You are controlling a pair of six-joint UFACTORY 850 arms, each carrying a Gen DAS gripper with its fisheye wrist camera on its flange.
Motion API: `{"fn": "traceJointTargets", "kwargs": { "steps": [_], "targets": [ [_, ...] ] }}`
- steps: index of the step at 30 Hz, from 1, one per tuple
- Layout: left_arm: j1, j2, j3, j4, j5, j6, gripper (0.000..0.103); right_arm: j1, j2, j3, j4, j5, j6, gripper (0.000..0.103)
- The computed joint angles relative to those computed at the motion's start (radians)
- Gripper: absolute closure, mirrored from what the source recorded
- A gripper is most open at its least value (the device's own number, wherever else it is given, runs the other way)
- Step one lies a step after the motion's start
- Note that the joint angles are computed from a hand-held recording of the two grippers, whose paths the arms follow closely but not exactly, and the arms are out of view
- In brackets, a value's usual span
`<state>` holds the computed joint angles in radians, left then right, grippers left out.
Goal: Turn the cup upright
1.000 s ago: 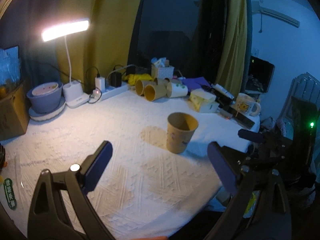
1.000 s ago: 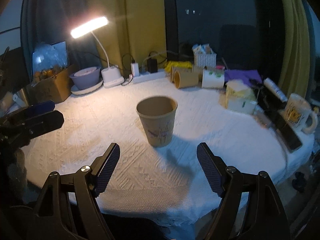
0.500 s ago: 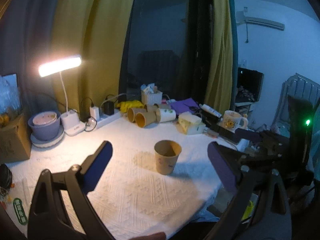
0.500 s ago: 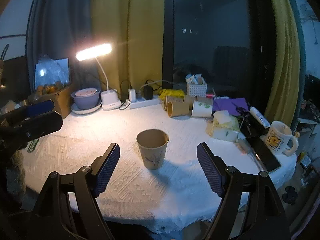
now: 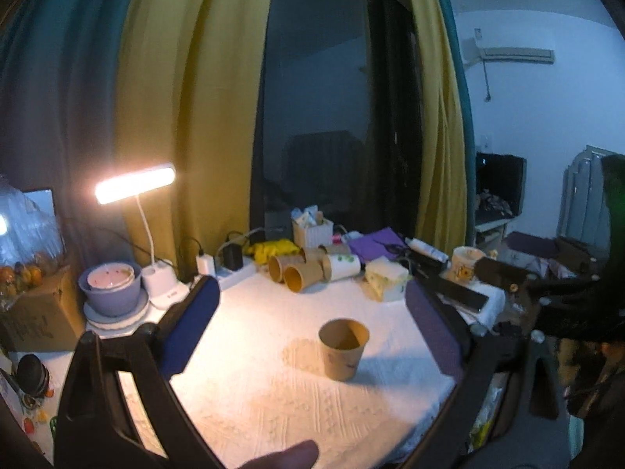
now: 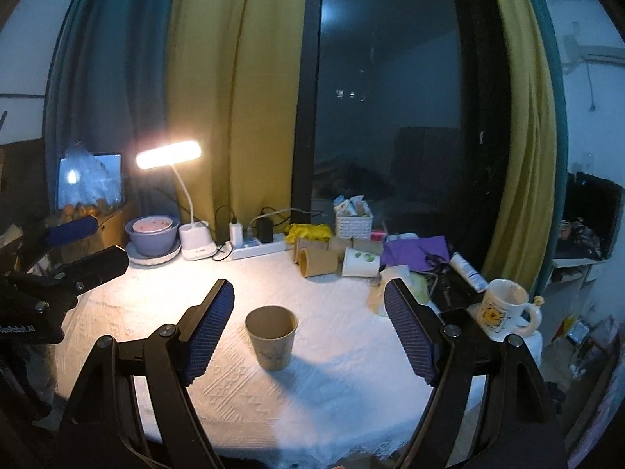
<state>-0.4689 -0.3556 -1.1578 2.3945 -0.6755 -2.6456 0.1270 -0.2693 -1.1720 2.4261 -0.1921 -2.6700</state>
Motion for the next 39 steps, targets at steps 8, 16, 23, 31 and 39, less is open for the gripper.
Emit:
{"fn": "traceJointTargets", "kwargs": {
  "steps": [8, 16, 23, 31, 39],
  "targets": [
    [0.014, -0.003, 0.021, -0.028, -0.059, -0.054, 0.006, 0.015, 0.039, 0.021, 0.367, -0.013, -0.355, 0.021],
    [0.031, -0.008, 0.032, -0.02, -0.048, -0.109, 0.006, 0.022, 0.024, 0.014, 0.463, -0.009, -0.448, 0.021],
    [0.029, -0.007, 0.039, -0.001, -0.058, -0.121, 0.006, 0.024, 0.019, 0.009, 0.439, 0.004, -0.428, 0.021],
    [0.027, -0.006, 0.04, -0.003, -0.06, -0.119, 0.006, 0.028, 0.014, 0.002, 0.451, 0.009, -0.438, 0.021],
    [0.027, -0.008, 0.036, 0.0, -0.049, -0.112, 0.006, 0.029, 0.011, 0.002, 0.46, 0.011, -0.441, 0.021]
  ]
}}
